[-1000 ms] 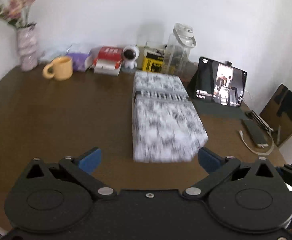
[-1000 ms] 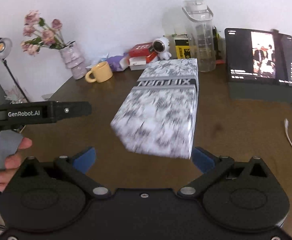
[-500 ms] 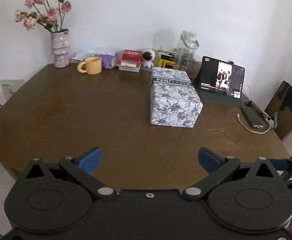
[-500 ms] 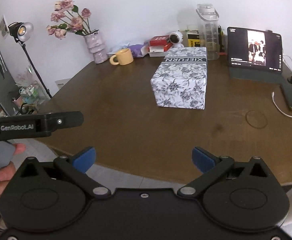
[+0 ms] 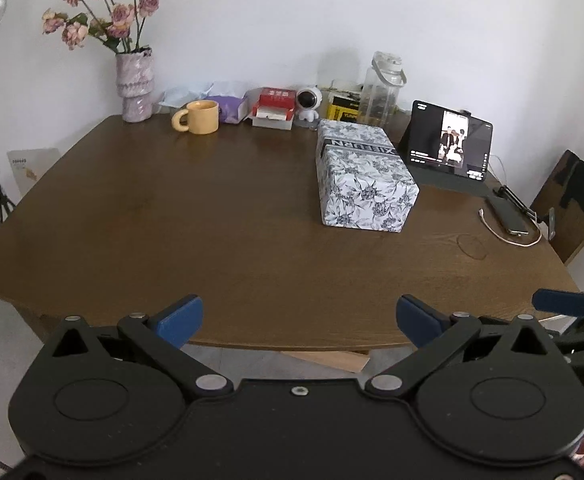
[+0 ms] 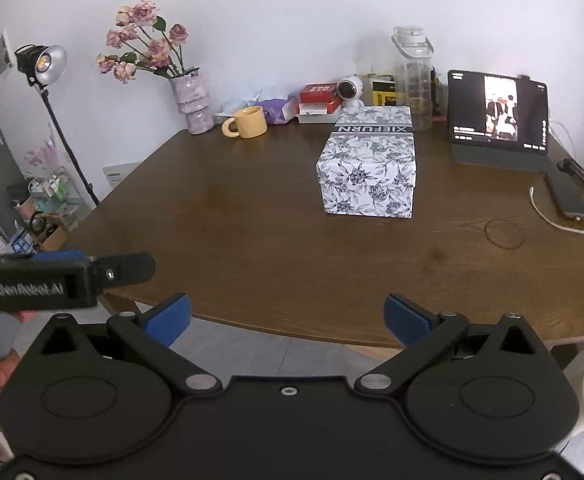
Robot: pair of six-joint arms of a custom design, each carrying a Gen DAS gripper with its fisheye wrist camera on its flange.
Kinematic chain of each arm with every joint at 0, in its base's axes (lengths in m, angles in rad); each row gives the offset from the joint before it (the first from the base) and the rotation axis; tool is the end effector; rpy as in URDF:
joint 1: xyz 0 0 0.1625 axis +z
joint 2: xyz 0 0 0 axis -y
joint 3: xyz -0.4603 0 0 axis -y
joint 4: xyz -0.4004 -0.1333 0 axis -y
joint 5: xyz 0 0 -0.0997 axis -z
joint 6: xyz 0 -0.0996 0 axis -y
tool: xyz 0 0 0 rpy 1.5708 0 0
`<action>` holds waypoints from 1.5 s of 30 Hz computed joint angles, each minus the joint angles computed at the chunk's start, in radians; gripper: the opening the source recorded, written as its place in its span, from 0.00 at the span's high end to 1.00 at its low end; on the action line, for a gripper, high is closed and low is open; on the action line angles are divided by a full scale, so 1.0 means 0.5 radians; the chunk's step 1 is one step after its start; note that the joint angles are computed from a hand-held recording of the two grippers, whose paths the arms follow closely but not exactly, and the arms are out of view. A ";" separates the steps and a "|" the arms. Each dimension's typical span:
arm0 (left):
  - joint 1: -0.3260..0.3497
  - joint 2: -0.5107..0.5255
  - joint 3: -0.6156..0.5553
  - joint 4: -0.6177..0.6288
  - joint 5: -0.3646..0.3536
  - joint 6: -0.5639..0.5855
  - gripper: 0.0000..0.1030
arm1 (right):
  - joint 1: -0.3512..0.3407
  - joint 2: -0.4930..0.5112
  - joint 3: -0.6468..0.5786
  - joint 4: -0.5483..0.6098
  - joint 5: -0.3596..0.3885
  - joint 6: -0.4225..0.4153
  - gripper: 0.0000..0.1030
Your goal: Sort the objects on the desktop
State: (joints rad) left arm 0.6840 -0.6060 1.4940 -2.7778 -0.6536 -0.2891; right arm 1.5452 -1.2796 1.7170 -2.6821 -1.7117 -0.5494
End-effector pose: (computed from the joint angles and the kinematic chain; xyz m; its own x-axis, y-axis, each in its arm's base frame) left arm -0.4429 -0.6351 0.0878 -0.7631 0.1298 -0.6332 0.5409 0.6646 -0.5155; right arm 0.1030 -0.6371 0.4190 -0.8526 -0.3116 0.4194 -0.4986 0.7252 -0.4749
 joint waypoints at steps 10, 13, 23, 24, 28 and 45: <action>0.030 -0.082 0.068 -0.025 -0.050 0.083 0.00 | 0.090 0.029 0.086 -0.190 -0.085 0.038 0.00; 0.036 -0.090 0.083 -0.051 -0.067 0.124 0.00 | 0.107 0.044 0.091 -0.218 -0.111 0.049 0.00; 0.056 -0.101 0.096 -0.068 -0.092 0.124 0.00 | 0.130 0.050 0.121 -0.270 -0.144 0.047 0.00; 0.056 -0.096 0.091 -0.058 -0.087 0.119 0.00 | 0.126 0.048 0.118 -0.263 -0.140 0.045 0.00; 0.057 -0.084 0.080 -0.039 -0.083 0.095 0.00 | 0.087 0.040 0.065 -0.184 -0.097 0.017 0.00; 0.082 -0.060 0.035 0.029 -0.064 0.002 0.00 | 0.070 0.067 0.055 -0.175 -0.080 0.037 0.00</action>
